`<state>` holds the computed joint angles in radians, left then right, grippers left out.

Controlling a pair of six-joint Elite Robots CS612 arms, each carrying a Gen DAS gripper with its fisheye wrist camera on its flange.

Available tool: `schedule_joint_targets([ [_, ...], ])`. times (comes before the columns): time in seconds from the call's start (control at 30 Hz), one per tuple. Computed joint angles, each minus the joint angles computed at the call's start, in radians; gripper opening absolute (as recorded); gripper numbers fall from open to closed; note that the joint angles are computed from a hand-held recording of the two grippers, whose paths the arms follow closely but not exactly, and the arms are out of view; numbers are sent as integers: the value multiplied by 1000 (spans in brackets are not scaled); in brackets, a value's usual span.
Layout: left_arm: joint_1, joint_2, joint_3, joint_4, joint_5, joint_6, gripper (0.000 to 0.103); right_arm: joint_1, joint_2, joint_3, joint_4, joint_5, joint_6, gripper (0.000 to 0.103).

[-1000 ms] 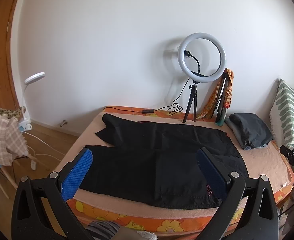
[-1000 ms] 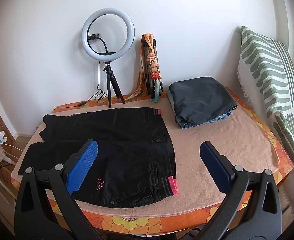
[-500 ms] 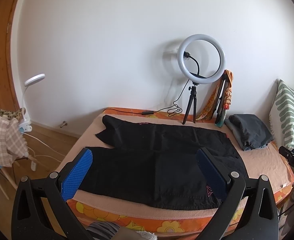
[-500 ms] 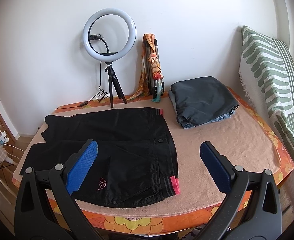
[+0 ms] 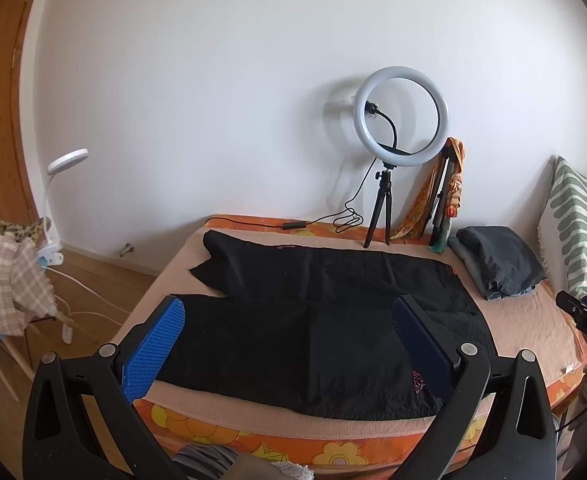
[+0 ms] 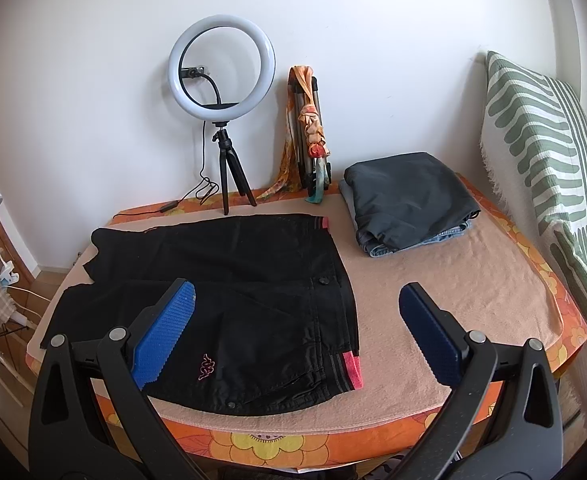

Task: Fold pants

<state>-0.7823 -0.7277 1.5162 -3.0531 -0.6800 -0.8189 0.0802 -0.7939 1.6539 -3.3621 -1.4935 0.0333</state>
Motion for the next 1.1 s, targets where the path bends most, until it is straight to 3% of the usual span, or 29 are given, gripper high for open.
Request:
schedule_joint_targets([
  [1.1,11,5,-4,37,-9,-7,103,12,12,-9,6,3,7,103],
])
